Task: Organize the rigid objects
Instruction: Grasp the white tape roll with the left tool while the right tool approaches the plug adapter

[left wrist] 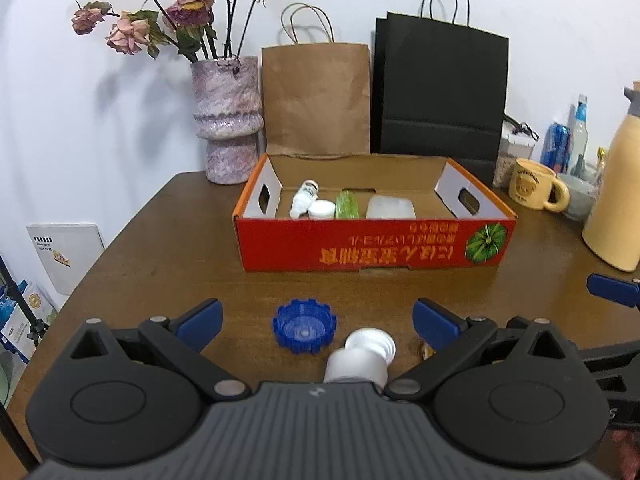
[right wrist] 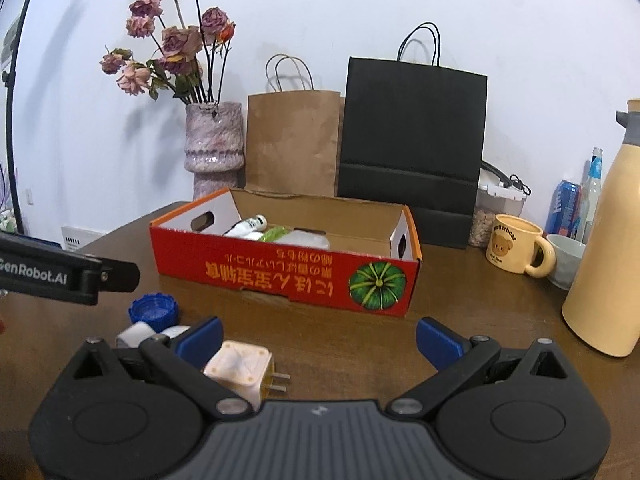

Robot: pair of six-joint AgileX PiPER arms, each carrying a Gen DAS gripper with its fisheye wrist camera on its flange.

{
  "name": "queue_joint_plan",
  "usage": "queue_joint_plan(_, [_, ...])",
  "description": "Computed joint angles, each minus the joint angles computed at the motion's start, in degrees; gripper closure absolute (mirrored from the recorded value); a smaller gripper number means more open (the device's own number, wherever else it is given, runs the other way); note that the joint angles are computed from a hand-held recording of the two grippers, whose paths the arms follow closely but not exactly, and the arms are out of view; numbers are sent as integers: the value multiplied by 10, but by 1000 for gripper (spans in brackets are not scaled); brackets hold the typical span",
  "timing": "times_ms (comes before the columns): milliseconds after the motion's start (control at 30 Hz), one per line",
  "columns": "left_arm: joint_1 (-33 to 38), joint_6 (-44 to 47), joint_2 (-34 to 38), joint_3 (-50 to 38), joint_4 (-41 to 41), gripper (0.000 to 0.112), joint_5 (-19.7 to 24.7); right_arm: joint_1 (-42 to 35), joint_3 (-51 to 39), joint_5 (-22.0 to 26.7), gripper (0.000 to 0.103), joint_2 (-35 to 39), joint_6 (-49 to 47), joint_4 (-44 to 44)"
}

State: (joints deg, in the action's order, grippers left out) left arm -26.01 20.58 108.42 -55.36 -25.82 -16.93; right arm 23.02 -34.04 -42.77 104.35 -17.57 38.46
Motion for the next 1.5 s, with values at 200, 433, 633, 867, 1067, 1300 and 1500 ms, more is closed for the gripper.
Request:
queue_joint_plan(200, [2, -22, 1, 20, 29, 9, 0, 2, 20, -6, 0, 4, 19, -5])
queue_joint_plan(433, [3, -29, 25, 20, 42, 9, 8, 3, 31, -9, 0, 13, 32, -9])
queue_joint_plan(633, [5, -18, 49, 5, 30, 9, 18, 0, 28, -7, 0, 25, 45, -15])
queue_joint_plan(867, [7, -19, 79, -23, 26, 9, 30, -6, 22, 1, 0, 40, 61, -25])
queue_joint_plan(1067, [-3, 63, 106, -52, -60, 9, 22, -4, 20, -3, 0, 46, 67, -20])
queue_joint_plan(1300, [-18, 123, 126, -72, -128, 9, -4, -4, 16, 0, 0, 50, 63, -14])
queue_joint_plan(1500, [-16, 46, 128, -66, -49, 24, -8, -2, 13, 1, 0, 54, 60, -6])
